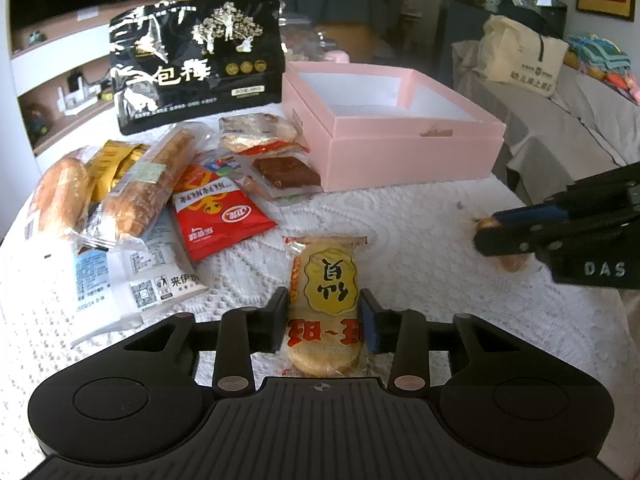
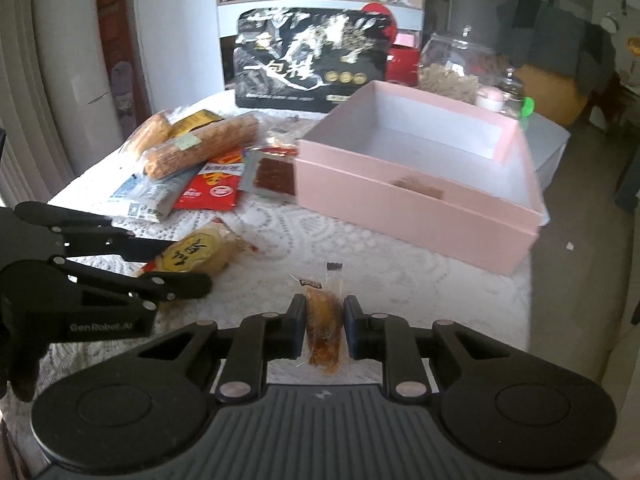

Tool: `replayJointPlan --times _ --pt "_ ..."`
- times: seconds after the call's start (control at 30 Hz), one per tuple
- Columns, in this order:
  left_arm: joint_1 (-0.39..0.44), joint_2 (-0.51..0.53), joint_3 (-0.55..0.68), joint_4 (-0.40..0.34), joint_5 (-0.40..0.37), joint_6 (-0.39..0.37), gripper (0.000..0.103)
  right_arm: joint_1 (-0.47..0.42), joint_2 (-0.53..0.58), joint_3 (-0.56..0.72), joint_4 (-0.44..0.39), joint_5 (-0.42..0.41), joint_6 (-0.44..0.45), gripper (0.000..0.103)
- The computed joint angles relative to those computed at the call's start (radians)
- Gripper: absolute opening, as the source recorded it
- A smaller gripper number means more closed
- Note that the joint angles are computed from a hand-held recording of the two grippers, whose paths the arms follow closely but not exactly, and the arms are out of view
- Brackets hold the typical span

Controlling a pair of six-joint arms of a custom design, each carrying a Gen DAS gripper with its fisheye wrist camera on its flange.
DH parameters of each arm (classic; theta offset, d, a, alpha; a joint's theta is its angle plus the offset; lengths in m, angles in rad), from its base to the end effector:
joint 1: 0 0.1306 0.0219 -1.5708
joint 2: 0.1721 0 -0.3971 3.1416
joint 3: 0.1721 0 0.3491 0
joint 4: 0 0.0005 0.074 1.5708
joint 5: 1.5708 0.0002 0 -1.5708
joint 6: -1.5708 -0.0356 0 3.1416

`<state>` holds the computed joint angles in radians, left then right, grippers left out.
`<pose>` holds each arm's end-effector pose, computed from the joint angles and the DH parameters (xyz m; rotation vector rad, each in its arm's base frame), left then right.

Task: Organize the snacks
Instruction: 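Grasp the small orange snack strip with the right gripper while the left holds the cracker packet, then lower both held snacks into the pink box and open both grippers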

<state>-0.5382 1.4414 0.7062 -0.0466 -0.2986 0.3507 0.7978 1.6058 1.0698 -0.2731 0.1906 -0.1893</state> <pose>0.3265 -0.1833 0.2169 0.0722 2.3105 -0.0997 0.3395 0.3376 0.2619 -0.6244 2.2918 0.2504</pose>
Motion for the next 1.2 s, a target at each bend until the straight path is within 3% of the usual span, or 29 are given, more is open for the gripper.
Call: replayJointPlan --times 0.07,0.17,0.27,0.4,0.5,0.57,0.63,0.67,0.77,0.83,0.97,1.07,1.2 --pt "0.005 -0.018 -0.017 0.047 0.053 0.001 0.04 -0.012 -0.022 -0.014 0.007 0.0 -0.014 0.02" --pt "0.001 -0.046 -0.011 0.109 0.049 -0.05 0.04 -0.038 -0.058 -0.019 0.025 -0.006 -0.024 0.02" --pt "0.049 -0.049 0.077 0.117 0.101 -0.105 0.04 -0.077 -0.068 0.033 0.037 0.001 -0.015 0.02" --pt "0.143 0.063 0.284 0.029 0.231 -0.093 0.04 -0.149 0.021 0.205 -0.019 0.007 -0.015 0.02" --pt "0.207 0.213 0.478 -0.025 0.344 -0.03 0.042 -0.206 0.14 0.364 -0.082 -0.027 -0.045 0.02" --pt "0.241 0.324 0.619 -0.105 0.411 0.0 0.045 -0.227 0.21 0.453 -0.128 -0.035 -0.023 0.021" --pt "0.243 0.408 0.733 -0.208 0.372 0.006 0.043 -0.225 0.262 0.514 -0.166 0.04 -0.022 0.026" --pt "0.241 0.416 0.737 -0.201 0.349 0.004 0.043 -0.221 0.269 0.52 -0.172 0.064 -0.019 0.027" --pt "0.241 0.374 0.66 -0.113 0.328 -0.019 0.043 -0.216 0.208 0.412 -0.099 0.041 -0.02 0.034" --pt "0.24 0.321 0.588 -0.074 0.262 -0.025 0.043 -0.209 0.167 0.346 -0.06 0.03 -0.017 0.04" --pt "0.25 0.194 0.405 0.025 0.158 0.037 0.043 -0.174 0.087 0.209 0.027 -0.004 -0.012 0.04" --pt "0.265 0.095 0.286 0.007 0.137 0.085 0.043 -0.132 0.056 0.137 0.074 -0.037 -0.019 0.041" --pt "0.269 -0.026 0.136 -0.005 0.058 0.062 0.043 -0.076 0.088 0.139 0.068 -0.068 -0.024 0.043"
